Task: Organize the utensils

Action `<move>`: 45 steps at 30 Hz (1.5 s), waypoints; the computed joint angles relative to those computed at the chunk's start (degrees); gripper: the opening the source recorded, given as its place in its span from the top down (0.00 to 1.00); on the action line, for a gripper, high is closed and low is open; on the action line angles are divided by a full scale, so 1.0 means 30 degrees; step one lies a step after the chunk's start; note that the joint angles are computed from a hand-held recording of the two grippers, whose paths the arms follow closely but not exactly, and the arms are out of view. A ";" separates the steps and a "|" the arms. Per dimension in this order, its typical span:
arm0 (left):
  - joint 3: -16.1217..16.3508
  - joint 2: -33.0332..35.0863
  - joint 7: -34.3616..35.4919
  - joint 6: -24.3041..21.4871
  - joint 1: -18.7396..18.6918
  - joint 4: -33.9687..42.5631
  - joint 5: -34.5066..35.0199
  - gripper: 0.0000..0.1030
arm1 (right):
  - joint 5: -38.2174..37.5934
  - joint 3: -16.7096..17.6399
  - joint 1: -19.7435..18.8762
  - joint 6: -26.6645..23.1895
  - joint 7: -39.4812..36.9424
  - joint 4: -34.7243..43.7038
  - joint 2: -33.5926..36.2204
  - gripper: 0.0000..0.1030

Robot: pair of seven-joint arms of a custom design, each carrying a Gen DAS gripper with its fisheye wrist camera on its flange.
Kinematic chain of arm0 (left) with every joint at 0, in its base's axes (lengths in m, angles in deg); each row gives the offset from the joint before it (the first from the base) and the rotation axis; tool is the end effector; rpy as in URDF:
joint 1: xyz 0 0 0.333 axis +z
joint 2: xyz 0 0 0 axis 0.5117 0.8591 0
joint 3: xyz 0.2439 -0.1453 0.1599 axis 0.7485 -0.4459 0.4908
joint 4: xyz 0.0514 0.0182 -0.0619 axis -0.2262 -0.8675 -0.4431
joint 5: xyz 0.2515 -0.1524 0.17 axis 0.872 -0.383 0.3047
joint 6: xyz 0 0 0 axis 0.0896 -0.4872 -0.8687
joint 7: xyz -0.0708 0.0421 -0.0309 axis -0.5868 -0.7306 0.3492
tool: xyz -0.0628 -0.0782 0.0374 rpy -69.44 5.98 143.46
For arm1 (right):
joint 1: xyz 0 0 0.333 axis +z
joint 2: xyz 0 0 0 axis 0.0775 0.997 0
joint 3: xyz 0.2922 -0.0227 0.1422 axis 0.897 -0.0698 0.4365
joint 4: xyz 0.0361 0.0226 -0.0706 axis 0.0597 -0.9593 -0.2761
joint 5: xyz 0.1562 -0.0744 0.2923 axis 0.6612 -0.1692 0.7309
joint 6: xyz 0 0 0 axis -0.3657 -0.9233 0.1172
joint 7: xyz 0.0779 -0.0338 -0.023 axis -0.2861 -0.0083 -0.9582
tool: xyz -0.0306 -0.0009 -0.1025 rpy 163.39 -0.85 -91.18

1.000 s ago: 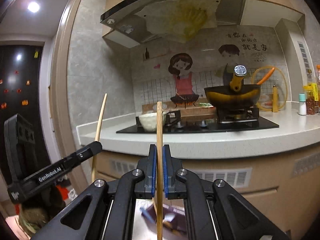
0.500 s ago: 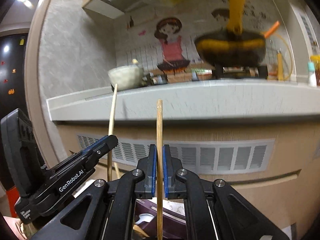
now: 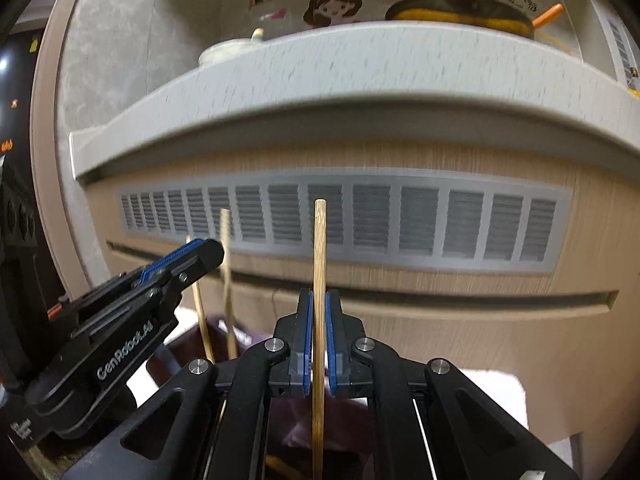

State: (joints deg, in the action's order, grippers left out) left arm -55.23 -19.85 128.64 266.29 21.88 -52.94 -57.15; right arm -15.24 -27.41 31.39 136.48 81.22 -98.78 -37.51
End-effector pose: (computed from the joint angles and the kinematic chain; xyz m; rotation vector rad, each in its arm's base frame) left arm 0.6885 -0.2517 0.5799 -1.2271 1.6913 -1.5755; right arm 0.6351 0.2759 0.6008 -1.4821 1.4563 -0.9412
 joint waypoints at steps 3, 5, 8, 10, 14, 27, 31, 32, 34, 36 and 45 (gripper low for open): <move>0.0929 -0.0540 -0.0601 -0.0697 -0.0270 -0.0682 -0.0164 0.93 | 0.0330 0.0382 -0.0062 -0.0133 -0.0366 -0.0898 -0.0432 0.94; 0.1480 -0.0992 -0.1031 -0.1453 -0.0384 -0.1198 -0.0251 0.92 | 0.0738 0.0723 -0.0203 -0.0197 -0.0728 -0.1332 -0.0650 0.93; 0.2171 -0.1910 -0.1804 -0.2398 -0.0406 -0.2311 -0.0497 0.90 | 0.3530 0.2485 -0.1277 -0.0867 -0.3298 -0.1933 -0.1019 0.92; 0.1723 -0.2911 -0.1819 -0.2564 0.0250 -0.3684 -0.1077 0.73 | 0.4953 0.3008 -0.1504 -0.1544 -0.4450 -0.2189 -0.1251 0.84; 0.0709 -0.5860 -0.1473 -0.1750 0.1825 -0.7779 -0.3013 0.40 | 0.4434 0.2284 -0.0541 -0.1999 -0.2904 -0.4514 -0.3145 0.49; 0.1865 -1.6944 -0.2708 0.0436 0.2166 -2.1929 -0.1334 0.00 | -0.1401 0.6016 -0.0154 -0.6556 0.6113 -1.1922 -1.0437 0.16; 0.3375 -1.8881 -0.2862 0.2998 0.0144 -2.4756 -0.0433 0.00 | -0.2980 0.7624 -0.0241 -0.9118 0.8592 -1.2837 -1.1637 0.09; 0.3630 -1.9116 -0.2980 0.3071 -0.0160 -2.5007 -0.0273 0.00 | -0.3445 0.8022 -0.0206 -0.9960 0.9126 -1.2933 -1.1826 0.08; 0.4046 -1.9748 -0.3232 0.2887 -0.0696 -2.5571 -0.0040 0.00 | -0.4145 0.8621 -0.0064 -1.1374 0.9936 -1.3049 -1.2072 0.02; 0.3978 -2.0069 -0.3507 0.2636 -0.0679 -2.5756 0.0123 0.00 | -0.4646 0.9106 0.0197 -1.2798 1.0542 -1.2980 -1.2086 0.02; 0.4220 -2.1030 -0.4523 0.1476 -0.0951 -2.6121 0.0594 0.00 | -0.4175 0.9174 0.1107 -1.4269 1.0929 -1.3683 -1.2549 0.02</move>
State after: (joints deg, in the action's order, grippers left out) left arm -42.57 -82.94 115.07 270.71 19.03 -131.30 -55.37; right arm -27.77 0.11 34.71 93.67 114.00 -139.83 -75.16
